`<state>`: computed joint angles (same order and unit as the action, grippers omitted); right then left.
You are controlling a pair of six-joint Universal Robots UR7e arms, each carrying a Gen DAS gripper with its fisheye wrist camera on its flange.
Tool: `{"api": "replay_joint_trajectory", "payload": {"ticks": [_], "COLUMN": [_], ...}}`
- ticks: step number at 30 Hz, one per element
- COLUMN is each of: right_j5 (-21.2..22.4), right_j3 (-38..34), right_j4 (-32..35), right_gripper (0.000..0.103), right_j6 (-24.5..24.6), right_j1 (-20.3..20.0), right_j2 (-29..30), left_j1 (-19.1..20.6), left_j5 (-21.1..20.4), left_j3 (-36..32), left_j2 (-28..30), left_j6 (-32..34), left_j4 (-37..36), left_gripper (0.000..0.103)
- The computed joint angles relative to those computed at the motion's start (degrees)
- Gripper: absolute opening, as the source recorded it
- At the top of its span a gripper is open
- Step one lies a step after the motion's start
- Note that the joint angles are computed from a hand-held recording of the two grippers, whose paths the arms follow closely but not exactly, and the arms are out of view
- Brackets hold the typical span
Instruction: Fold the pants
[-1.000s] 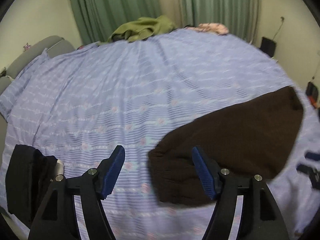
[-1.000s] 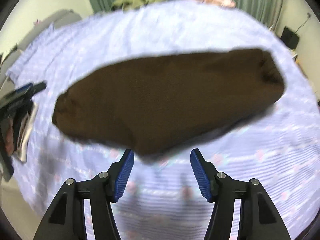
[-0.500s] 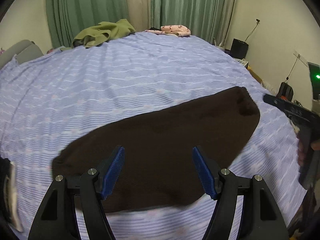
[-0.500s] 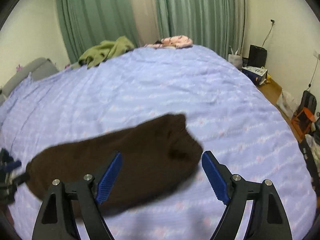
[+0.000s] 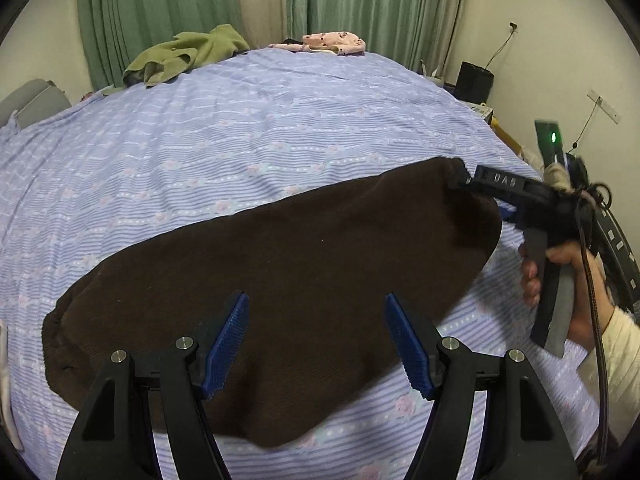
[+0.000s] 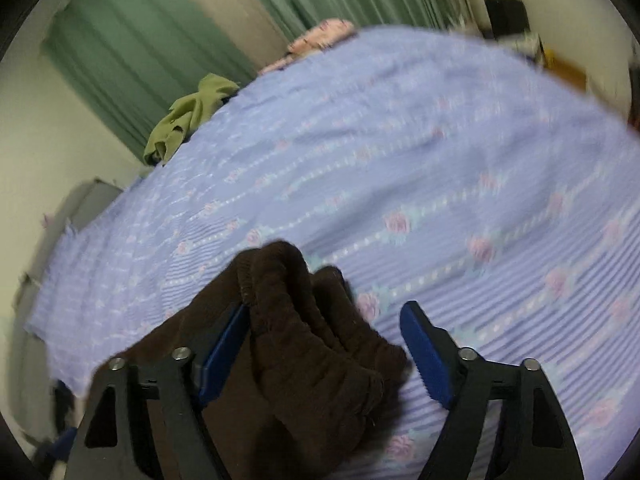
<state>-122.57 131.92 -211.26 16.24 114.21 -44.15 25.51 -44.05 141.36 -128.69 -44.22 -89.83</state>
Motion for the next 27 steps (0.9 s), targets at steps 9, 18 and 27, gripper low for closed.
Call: {"api": "replay_joint_trajectory", "payload": {"ticks": [9, 18, 27], "right_j5": [6.3, 5.8, -14.5], "right_j3": [0.6, 2.0, 3.0], "right_j4": [-0.9, 6.7, 18.7], "right_gripper": [0.068, 0.037, 0.037], "right_j6": [2.3, 4.4, 11.1], "right_j1": [-5.7, -1.7, 4.6], "right_j2": [2.9, -5.2, -8.4], "left_j1": [3.0, 5.5, 5.5], "left_j5": [-0.2, -2.4, -2.2], "left_j3": [1.2, -0.5, 1.2], "left_j2": [4.8, 6.7, 11.4], "left_j6": [3.7, 2.0, 6.5], "left_j4": [-8.1, -10.2, -15.3], "left_gripper": [0.069, 0.069, 0.069]}}
